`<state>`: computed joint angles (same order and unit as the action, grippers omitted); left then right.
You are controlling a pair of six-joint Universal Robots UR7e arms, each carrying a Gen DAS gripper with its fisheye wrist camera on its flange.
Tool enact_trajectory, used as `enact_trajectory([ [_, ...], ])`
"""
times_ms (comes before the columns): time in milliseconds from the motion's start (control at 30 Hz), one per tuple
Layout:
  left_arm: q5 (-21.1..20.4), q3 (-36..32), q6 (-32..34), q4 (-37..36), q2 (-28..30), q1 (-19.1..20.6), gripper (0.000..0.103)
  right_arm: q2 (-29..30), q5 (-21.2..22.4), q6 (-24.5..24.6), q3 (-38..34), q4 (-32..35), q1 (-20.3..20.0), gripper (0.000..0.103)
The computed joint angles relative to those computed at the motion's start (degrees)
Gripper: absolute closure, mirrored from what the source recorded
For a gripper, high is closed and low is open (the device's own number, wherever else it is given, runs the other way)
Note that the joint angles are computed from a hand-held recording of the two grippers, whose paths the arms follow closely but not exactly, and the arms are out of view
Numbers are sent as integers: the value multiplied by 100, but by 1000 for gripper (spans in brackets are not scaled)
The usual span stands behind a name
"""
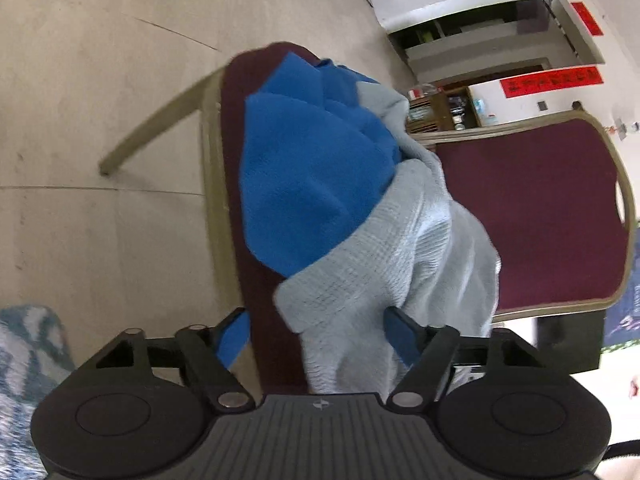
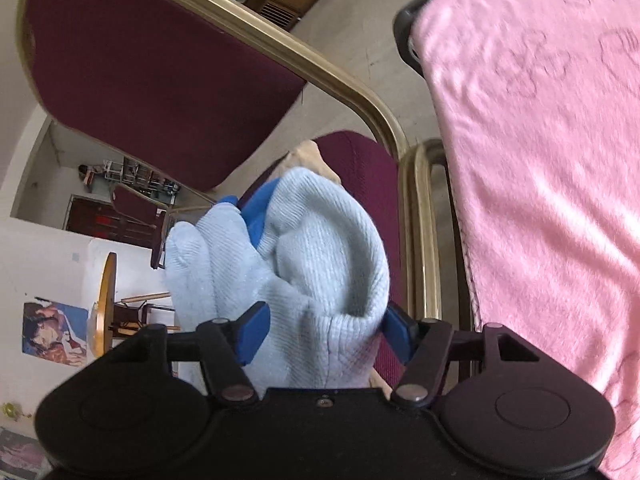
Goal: Fold clothes
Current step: 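Grasp the grey sweater with both tools and lift it off the chair, then carry the grey sweater with both tools and lower it onto the pink blanket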
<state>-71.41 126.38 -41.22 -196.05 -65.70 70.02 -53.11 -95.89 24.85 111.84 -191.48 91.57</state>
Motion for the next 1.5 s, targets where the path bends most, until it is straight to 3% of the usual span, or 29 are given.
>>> enact_trajectory([
  [133, 154, 39, 176, -552, 77, -150, 61, -3, 43, -87, -49, 4, -18, 47],
  [233, 327, 64, 319, -750, 123, -199, 60, 48, 173, -11, -83, 92, -105, 46],
  [367, 383, -18, 200, -411, 65, -159, 60, 170, 159, 203, -143, 9, -145, 47],
  [433, 555, -2, 287, -257, -58, -248, 72, 212, -165, 103, -207, -96, -19, 67],
  [467, 698, -20, 367, -160, -117, -331, 77, 216, -379, -16, -264, -76, 77, 90],
  [500, 859, -46, 427, -38, -172, -425, 80, 224, -591, -139, -324, -57, 172, 98],
  [567, 1253, -191, 618, 254, -258, -632, 83, 247, -1010, -396, -450, -25, 357, 98],
  [633, 1755, -368, 878, 538, -355, -964, 88, 253, -1315, -713, -635, 23, 601, 98],
  [767, 3011, -901, 2414, 309, -459, -1904, 91, 82, -1676, -1171, -958, -309, 1156, 99],
  [867, 3533, -1187, 3424, -88, -598, -2652, 92, -298, -1712, -1437, -972, -600, 1558, 99],
  [1000, 3662, -1282, 5044, -1141, -846, -3774, 91, -989, -1738, -1919, -703, -1323, 2143, 99],
  [1100, 3467, -1126, 5510, -1583, -1033, -4471, 91, -1684, -1900, -2207, -334, -1858, 2644, 99],
  [1200, 3363, -972, 5261, -1425, -1212, -5003, 91, -2311, -2141, -2781, 205, -2700, 3115, 99],
  [1267, 3339, -958, 4717, -874, -1260, -5215, 91, -2673, -2421, -3251, 457, -3137, 3477, 99],
  [1400, 2779, -1019, 3432, 414, -1141, -5115, 90, -3154, -3302, -4192, 643, -3529, 4125, 99],
  [1500, 2302, -1084, 2741, 963, -817, -4946, 90, -3340, -3993, -4788, 626, -3736, 4378, 99],
])
